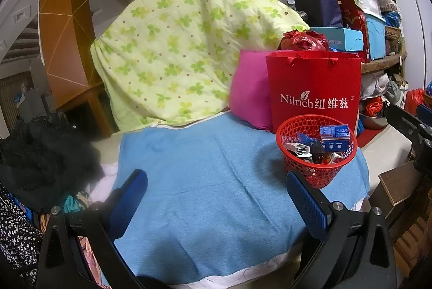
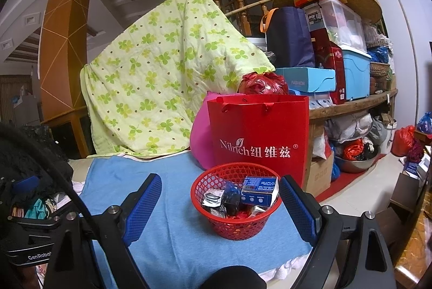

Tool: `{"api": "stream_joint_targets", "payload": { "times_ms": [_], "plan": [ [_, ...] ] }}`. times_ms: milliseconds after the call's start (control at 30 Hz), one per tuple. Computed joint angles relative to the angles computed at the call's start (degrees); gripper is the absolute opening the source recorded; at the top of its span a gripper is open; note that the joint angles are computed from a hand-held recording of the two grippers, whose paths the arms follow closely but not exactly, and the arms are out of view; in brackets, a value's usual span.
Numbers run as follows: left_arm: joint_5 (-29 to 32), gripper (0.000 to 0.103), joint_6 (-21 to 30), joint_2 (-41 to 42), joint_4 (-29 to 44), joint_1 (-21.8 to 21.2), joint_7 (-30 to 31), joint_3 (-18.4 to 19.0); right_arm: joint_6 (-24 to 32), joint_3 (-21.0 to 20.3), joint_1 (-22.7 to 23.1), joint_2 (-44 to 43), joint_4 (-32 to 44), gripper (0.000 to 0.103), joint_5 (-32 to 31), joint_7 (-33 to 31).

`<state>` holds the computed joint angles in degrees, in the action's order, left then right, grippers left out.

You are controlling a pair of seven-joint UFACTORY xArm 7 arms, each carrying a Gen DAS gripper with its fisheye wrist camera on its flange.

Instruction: Collect trash

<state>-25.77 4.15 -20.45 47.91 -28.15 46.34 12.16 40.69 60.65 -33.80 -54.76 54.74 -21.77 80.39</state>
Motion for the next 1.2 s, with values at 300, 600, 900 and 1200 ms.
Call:
{"api": "stream_joint_targets", "payload": {
  "times_ms": [300,600,900,1200],
  "plan": [
    [0.41,0.102,-0.21,0.09,-0.12,0.55,-0.70,-0.57,-0.08,0.41,-0.32,0.33,0.06,0.091,0.24,-0.08],
    [0.44,0.102,-0.01,-0.07,-0.30,0.17,-0.37,-0.20,-0.04,0.64,-0.48,0.43,0.11,0.091,0.37,-0.26],
    [-1.82,0.102,0.41,0.99,0.28,-1.57,2.60,1.76,0.12,1.37,-1.77,1.75,0.20,0.091,0.44,-0.45],
    [-6.09,0.102,1.22,4.16,2.42,-1.28,6.26,1.28,0.82,2.38,-4.44,3.59,1.37,0.091,-0.58,-1.47]
  ]
}}
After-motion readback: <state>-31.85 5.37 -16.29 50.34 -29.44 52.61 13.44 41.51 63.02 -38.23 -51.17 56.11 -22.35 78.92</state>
